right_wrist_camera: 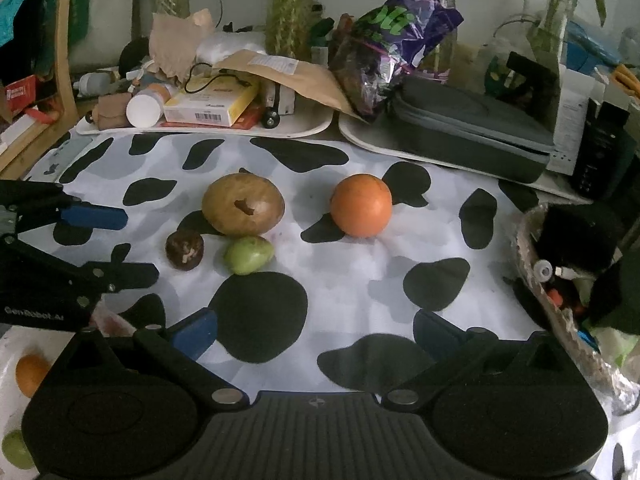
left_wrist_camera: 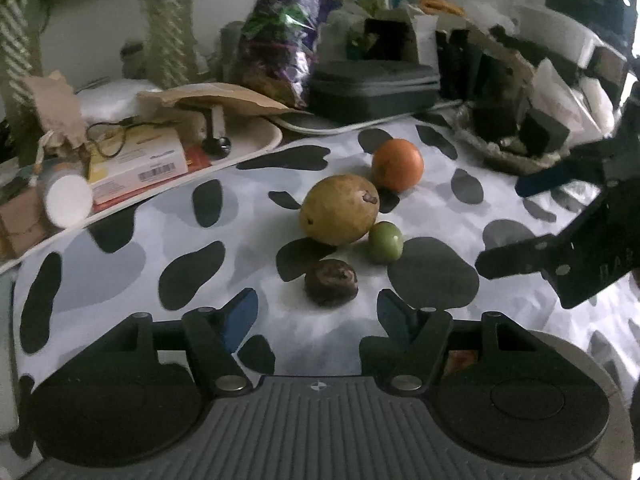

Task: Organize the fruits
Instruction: 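Reach the left tool to the dark brown fruit and close on it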

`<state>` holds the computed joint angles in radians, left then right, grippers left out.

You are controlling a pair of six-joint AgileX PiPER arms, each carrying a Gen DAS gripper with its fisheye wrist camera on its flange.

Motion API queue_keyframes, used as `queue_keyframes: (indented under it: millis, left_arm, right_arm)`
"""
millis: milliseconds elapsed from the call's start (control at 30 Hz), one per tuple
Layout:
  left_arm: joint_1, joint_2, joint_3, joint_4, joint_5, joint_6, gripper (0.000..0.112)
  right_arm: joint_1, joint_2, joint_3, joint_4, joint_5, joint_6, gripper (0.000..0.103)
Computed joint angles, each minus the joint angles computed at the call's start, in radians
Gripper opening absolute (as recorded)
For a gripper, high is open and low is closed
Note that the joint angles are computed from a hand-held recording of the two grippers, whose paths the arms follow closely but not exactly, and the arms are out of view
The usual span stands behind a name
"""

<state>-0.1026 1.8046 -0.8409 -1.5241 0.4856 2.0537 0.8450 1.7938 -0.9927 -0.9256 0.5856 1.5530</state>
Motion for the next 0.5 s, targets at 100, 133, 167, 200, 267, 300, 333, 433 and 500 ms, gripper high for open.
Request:
queue_keyframes:
  millis: [100, 133, 167, 200, 267, 300, 333, 433, 500]
  left_arm:
    - [-0.019, 0.023, -0.032, 0.043, -0.012, -0.027, 0.061]
    - [-0.024, 0.033, -0.046, 0.063, -0.013, -0.046, 0.060]
    - [-0.027, 0.041, -0.059, 0.086, -0.011, -0.066, 0.057]
    - [-0.031, 0.051, -0.074, 0.108, -0.010, -0.086, 0.056]
    - [-0.042, 0.066, -0.097, 0.146, -0.013, -0.121, 0.056]
    - [-0.049, 0.072, -0.107, 0.162, -0.018, -0.138, 0.056]
    - [-0.055, 0.079, -0.117, 0.185, -0.022, -0.161, 0.055]
    - [-0.078, 0.089, -0.138, 0.246, -0.046, -0.218, 0.043]
    - [-0.095, 0.092, -0.146, 0.289, -0.063, -0.253, 0.041]
  right_arm:
    - [-0.020, 0.011, -0.007, 0.002, -0.016, -0.027, 0.103]
    - [-0.028, 0.015, -0.008, 0.001, -0.022, -0.032, 0.103]
    - [-0.035, 0.018, -0.009, 0.000, -0.027, -0.035, 0.103]
    - [-0.042, 0.021, -0.009, 0.000, -0.033, -0.039, 0.103]
    - [-0.053, 0.025, -0.008, -0.001, -0.044, -0.043, 0.103]
    - [-0.058, 0.028, -0.008, 0.000, -0.048, -0.046, 0.103]
    - [-0.063, 0.031, -0.008, 0.001, -0.053, -0.048, 0.103]
    - [-0.080, 0.035, -0.006, 0.010, -0.074, -0.056, 0.103]
    - [-0.082, 0.037, -0.008, 0.006, -0.070, -0.052, 0.103]
